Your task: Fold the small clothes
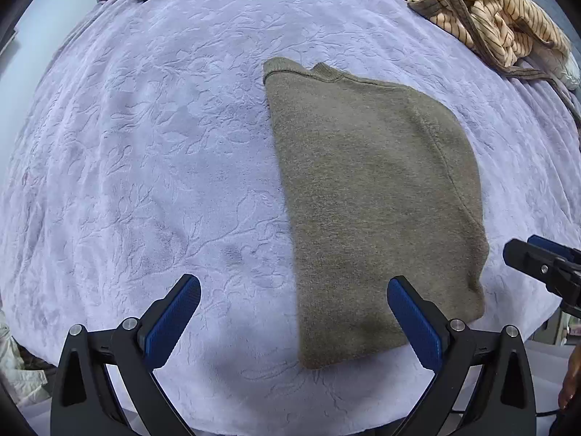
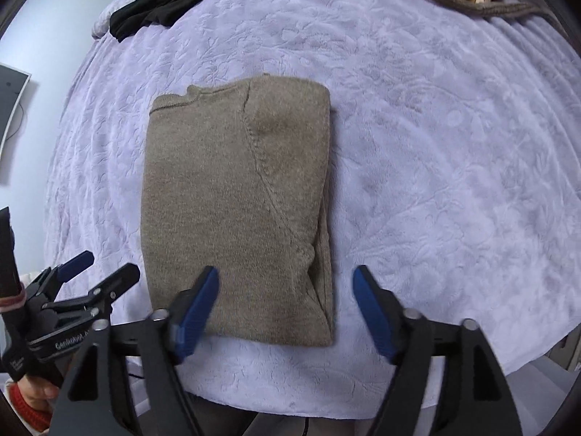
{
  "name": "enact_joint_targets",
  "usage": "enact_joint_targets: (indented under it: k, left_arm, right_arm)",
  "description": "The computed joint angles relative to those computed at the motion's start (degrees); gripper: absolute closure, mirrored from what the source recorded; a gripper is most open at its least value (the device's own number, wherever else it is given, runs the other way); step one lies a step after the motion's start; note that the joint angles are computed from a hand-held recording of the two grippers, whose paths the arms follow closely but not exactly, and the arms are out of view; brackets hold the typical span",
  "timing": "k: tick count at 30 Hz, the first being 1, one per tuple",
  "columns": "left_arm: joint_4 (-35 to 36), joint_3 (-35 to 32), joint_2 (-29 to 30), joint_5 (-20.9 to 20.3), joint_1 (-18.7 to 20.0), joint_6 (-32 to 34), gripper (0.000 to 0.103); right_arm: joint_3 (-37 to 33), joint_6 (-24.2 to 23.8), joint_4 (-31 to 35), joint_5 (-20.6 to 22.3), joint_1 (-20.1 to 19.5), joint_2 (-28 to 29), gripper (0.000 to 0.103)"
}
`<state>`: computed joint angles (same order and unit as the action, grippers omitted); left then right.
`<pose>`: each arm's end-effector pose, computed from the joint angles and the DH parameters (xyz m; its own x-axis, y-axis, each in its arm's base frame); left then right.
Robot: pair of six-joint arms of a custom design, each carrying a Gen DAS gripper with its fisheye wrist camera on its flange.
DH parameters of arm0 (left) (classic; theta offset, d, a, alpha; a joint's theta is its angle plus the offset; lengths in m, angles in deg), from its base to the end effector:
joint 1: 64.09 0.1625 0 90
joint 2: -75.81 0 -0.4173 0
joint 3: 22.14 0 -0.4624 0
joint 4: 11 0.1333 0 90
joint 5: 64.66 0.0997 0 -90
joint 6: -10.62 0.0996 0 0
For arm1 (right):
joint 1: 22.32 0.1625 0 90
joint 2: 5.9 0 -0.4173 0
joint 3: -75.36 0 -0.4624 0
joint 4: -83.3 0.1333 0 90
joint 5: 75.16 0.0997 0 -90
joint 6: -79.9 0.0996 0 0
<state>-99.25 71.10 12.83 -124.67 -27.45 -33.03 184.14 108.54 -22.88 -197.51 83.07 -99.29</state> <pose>-0.3945 -0.5216 0.1752 -0.6898 0.2680 -0.6726 0.2823 0.9550 0.0910 0.2157 -0.4820 0.3736 -0.8438 0.2715 0.4630 0.1584 0.9501 -0.2685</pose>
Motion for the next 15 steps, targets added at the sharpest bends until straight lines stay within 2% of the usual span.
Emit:
enact_joint_targets:
  k: [4, 10, 15]
  left_arm:
    - [0.2, -0.5, 0.3, -0.4, -0.2, -0.2, 0.000]
    - [1.0, -1.1, 0.6, -0.3, -0.9, -0.6, 0.000]
    - [1.3, -1.3, 0.7, -0.2, -1.2, -1.0, 0.000]
  right_arm:
    - [-1.2, 0.1, 0.9, -2.8, 1.1, 1.7, 0.013]
    - [-2.5, 0.8, 2.6, -6.8, 2.6, 3.5, 0.013]
    - [-3.4, 2.2, 4.8, -7.7, 3.0, 4.0, 0.012]
